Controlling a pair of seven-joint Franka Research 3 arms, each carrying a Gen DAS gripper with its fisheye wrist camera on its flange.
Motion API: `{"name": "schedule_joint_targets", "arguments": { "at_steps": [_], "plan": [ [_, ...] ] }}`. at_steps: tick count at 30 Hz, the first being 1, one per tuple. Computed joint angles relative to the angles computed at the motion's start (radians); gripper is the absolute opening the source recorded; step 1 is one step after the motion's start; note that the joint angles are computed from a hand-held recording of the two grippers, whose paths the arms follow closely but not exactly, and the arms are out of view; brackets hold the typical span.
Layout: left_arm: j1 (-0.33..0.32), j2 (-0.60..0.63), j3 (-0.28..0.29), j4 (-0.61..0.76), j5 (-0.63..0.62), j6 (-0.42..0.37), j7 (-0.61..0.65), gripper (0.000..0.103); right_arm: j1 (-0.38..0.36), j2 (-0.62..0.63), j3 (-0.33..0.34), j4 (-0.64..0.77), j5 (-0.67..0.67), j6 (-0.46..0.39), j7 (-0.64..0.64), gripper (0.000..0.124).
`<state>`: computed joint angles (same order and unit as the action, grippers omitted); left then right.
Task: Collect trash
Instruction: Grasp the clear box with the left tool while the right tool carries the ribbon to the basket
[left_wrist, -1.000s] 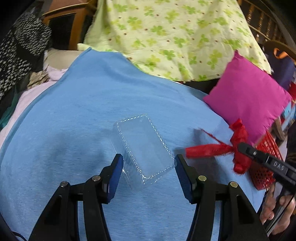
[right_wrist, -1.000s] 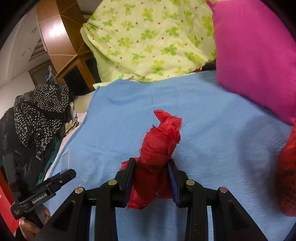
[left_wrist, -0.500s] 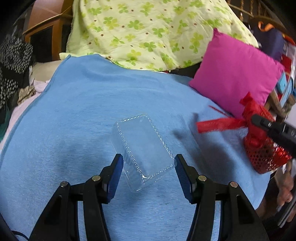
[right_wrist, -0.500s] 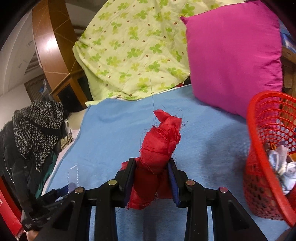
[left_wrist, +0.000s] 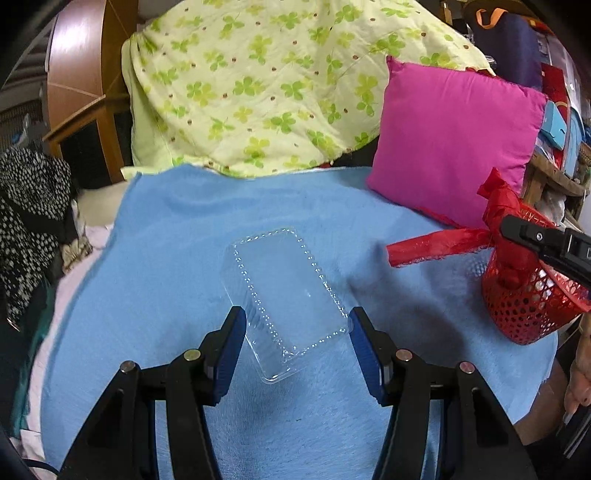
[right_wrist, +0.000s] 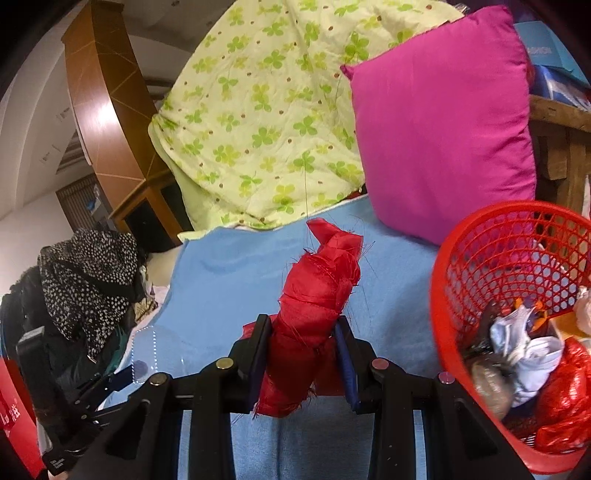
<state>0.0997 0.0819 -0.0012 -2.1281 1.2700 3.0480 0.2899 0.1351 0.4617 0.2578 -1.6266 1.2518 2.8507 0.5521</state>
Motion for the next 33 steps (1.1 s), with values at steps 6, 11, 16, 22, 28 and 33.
{"name": "schedule_joint_targets", "arguments": {
  "at_steps": [6, 11, 16, 22, 28, 33],
  "plan": [
    [-0.02, -0.038, -0.028, 0.012, 0.05, -0.066, -0.027, 0.059, -0.029, -0.032, 0.005, -0.021, 0.109, -0.009, -0.091, 0.037],
    [-0.034, -0.057, -0.054, 0.024, 0.094, -0.106, -0.043, 0.059, -0.03, -0.049, -0.018, -0.028, 0.177, -0.024, -0.137, 0.037],
    [-0.046, -0.063, -0.07, 0.038, 0.103, -0.115, -0.035, 0.059, -0.029, -0.067, -0.036, -0.038, 0.248, -0.039, -0.186, 0.037],
    [-0.052, -0.056, -0.071, 0.055, 0.103, -0.097, -0.025, 0.059, -0.019, -0.079, -0.066, -0.044, 0.308, -0.048, -0.225, 0.037],
    [-0.017, -0.02, -0.04, 0.027, -0.033, -0.018, 0.038, 0.059, -0.012, -0.074, -0.08, -0.043, 0.294, -0.048, -0.199, 0.037],
    [0.02, -0.008, -0.012, -0.049, -0.345, 0.056, 0.226, 0.059, -0.009, -0.068, -0.079, -0.039, 0.268, -0.052, -0.177, 0.036]
  ]
}}
